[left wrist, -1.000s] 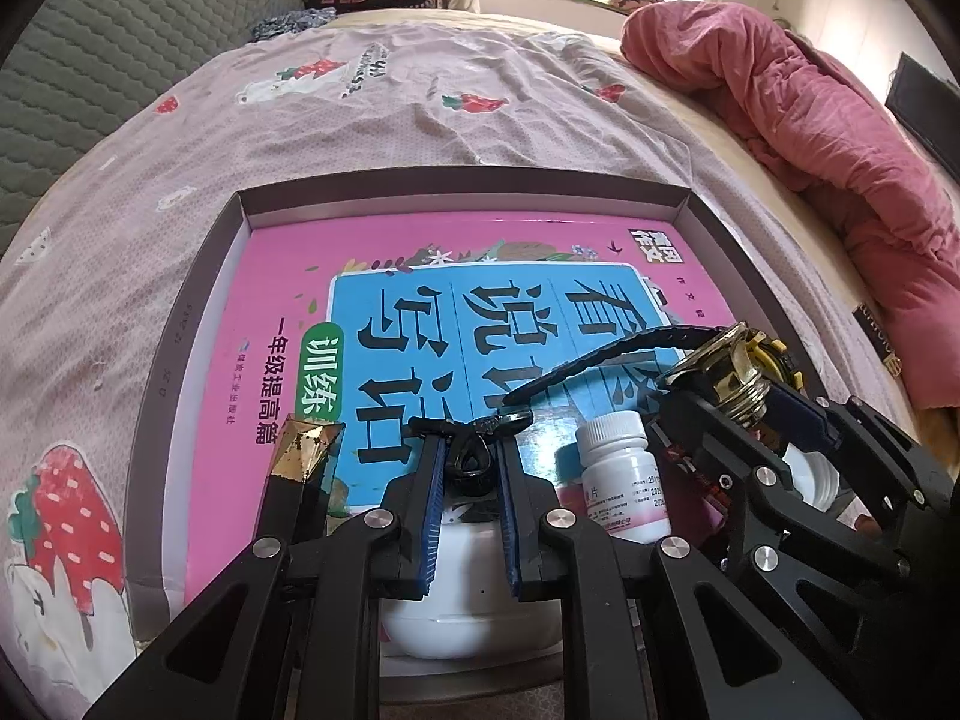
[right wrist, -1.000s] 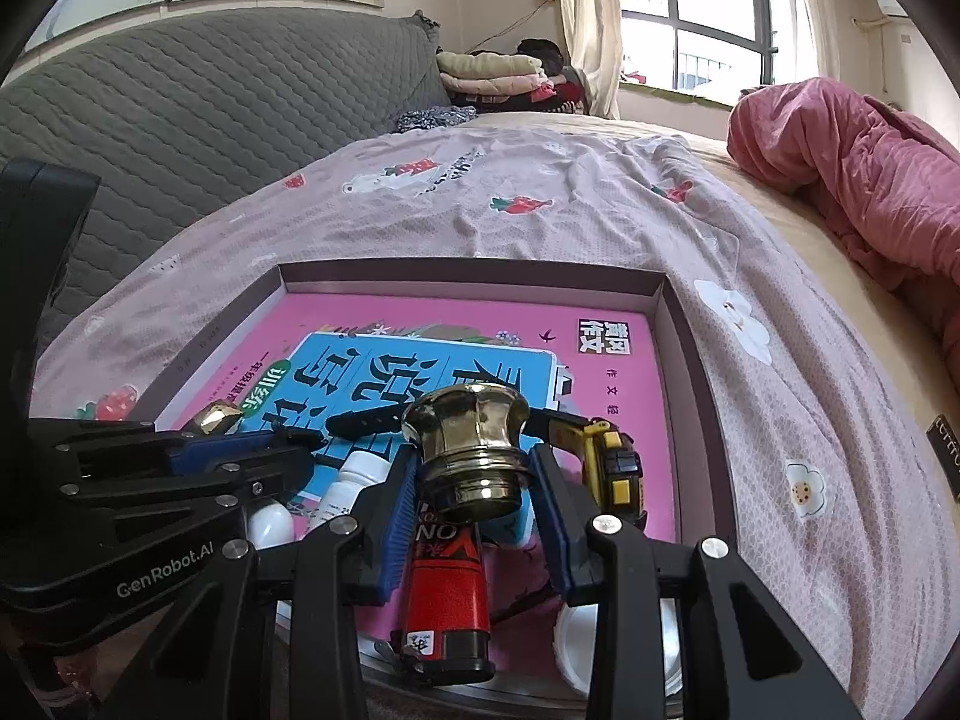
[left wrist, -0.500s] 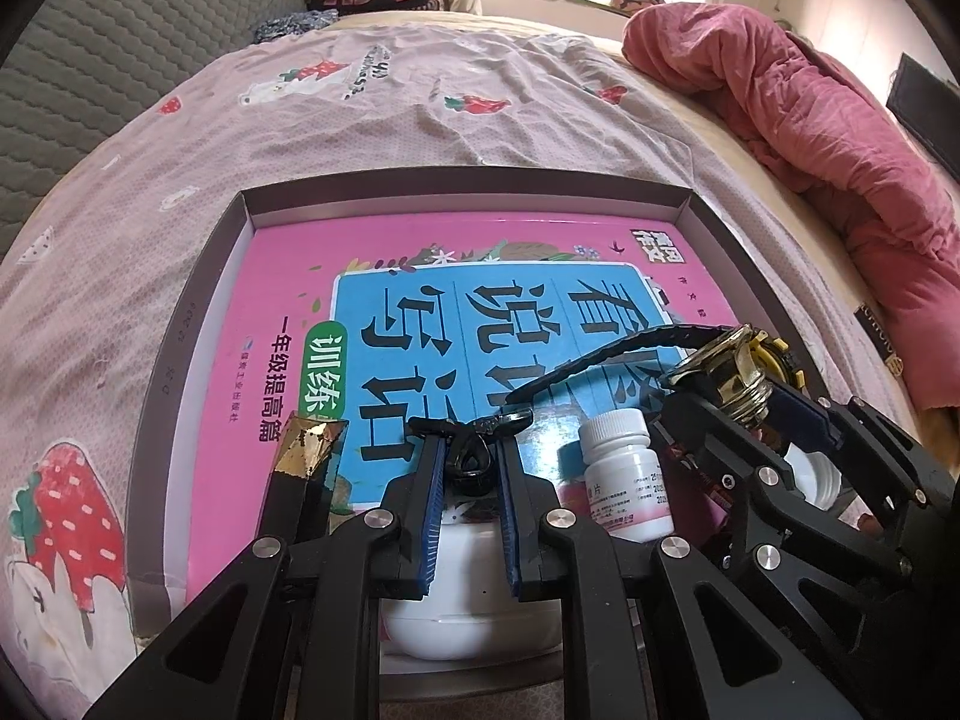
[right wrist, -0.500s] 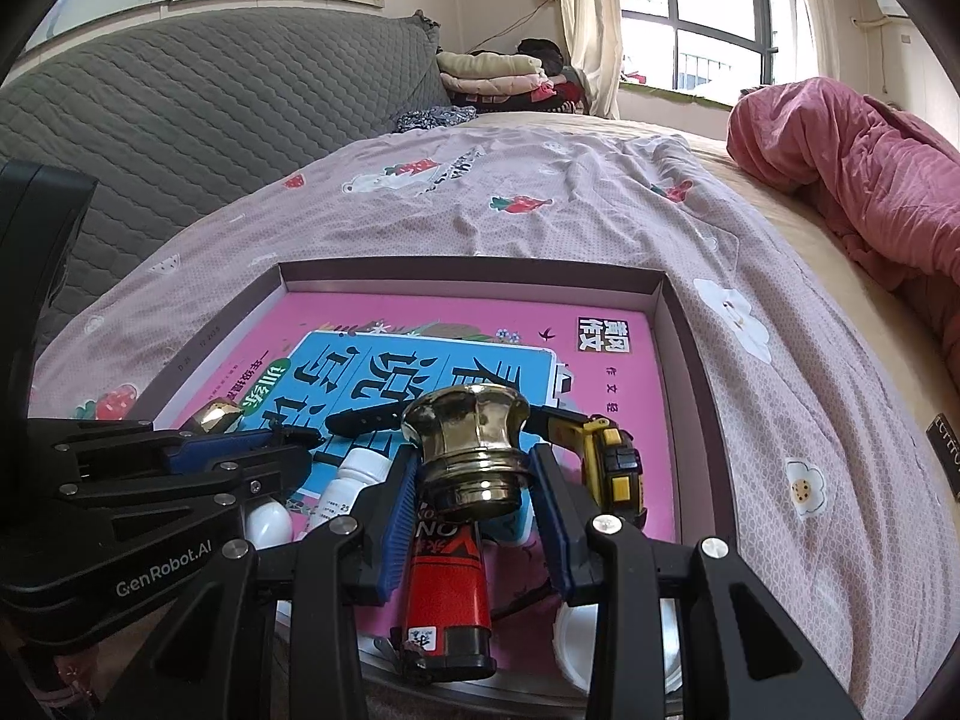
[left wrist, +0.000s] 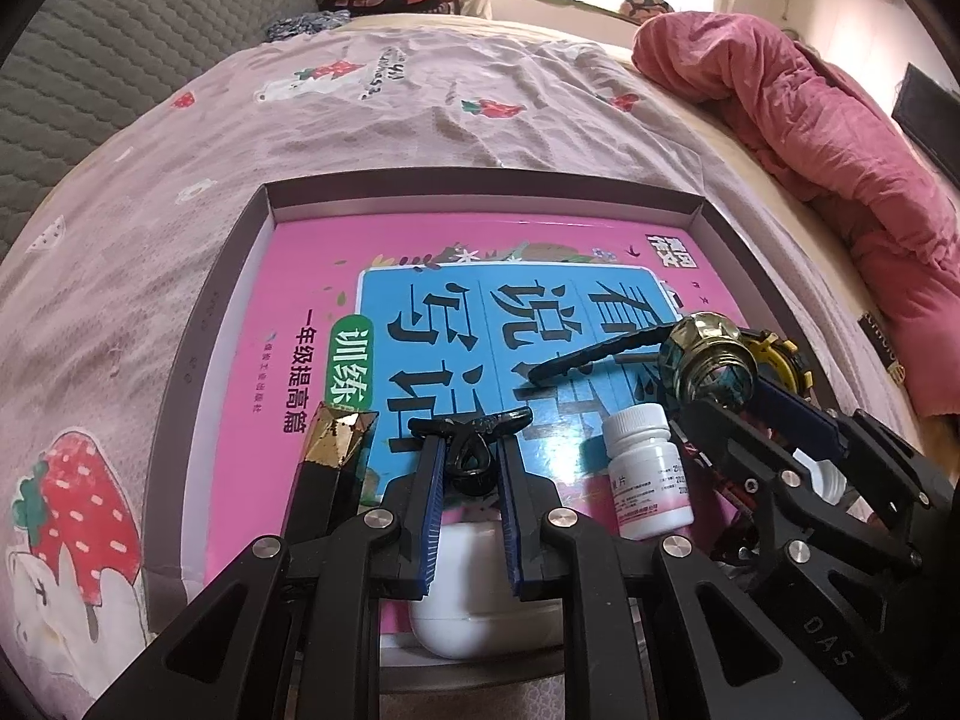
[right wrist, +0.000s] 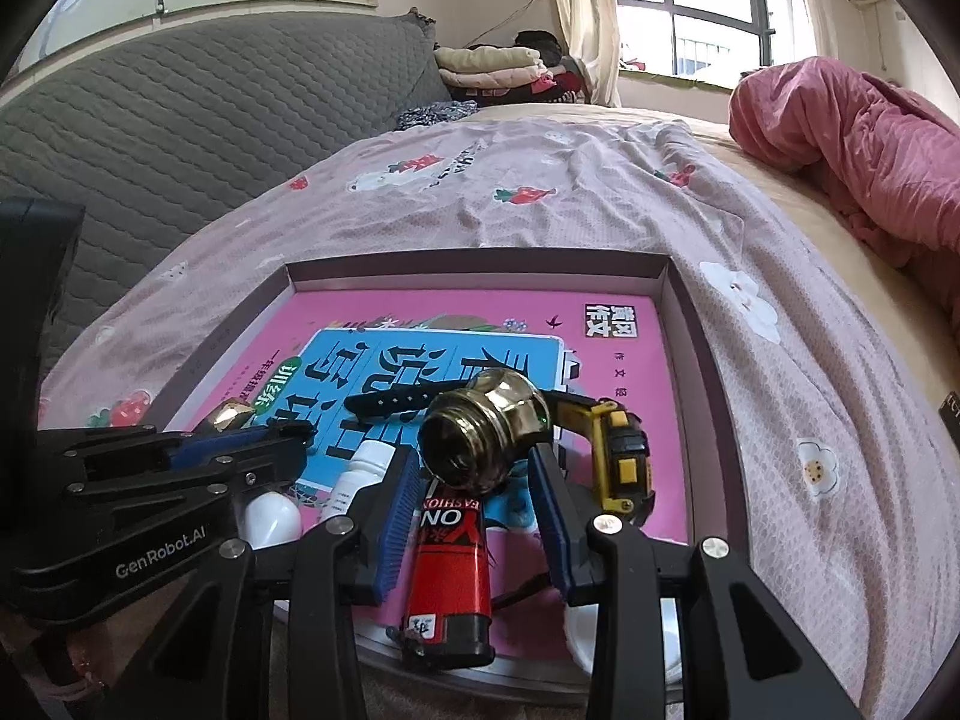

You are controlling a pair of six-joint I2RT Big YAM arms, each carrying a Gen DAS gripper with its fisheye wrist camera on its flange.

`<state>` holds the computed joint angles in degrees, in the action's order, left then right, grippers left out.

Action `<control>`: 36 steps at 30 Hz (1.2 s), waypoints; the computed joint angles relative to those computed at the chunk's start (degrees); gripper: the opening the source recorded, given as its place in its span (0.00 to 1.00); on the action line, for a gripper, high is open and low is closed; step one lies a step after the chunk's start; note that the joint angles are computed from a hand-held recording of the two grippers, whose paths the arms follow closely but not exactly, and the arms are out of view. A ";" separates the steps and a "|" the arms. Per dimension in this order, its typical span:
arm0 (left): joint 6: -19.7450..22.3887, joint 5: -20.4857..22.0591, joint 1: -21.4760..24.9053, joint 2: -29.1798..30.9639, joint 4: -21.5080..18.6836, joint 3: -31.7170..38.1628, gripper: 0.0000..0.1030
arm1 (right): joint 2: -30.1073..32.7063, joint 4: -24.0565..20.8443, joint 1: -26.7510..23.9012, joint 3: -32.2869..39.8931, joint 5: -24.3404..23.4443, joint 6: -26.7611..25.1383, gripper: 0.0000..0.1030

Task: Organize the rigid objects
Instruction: 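Lower the earbuds into the tray with the left gripper while the right gripper sets the knob beside the watch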

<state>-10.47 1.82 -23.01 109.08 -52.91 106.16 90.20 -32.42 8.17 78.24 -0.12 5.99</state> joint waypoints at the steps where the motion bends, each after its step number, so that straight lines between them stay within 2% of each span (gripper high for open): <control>1: -0.11 0.05 0.06 -0.01 -0.10 0.02 0.17 | -0.18 0.03 0.07 -0.12 0.41 -0.09 0.37; 13: -0.23 -0.12 -0.26 -0.48 0.35 -0.54 0.17 | -4.83 4.11 -0.38 -4.39 1.60 0.23 0.43; 18: -0.07 -0.37 -0.52 -0.51 0.36 -0.49 0.17 | -6.30 5.14 -0.08 -5.48 2.95 0.05 0.50; 23: -0.03 -0.34 -0.61 -0.93 0.53 -0.92 0.17 | -7.36 5.13 0.28 -6.04 4.54 -0.23 0.50; 34: -0.51 0.78 -0.37 -2.94 1.75 -3.21 0.23 | -10.01 4.77 1.15 -7.48 7.31 -0.03 0.51; 36: -0.37 0.76 -0.42 -3.49 1.91 -3.79 0.29 | -10.35 4.49 1.31 -7.54 7.72 0.45 0.51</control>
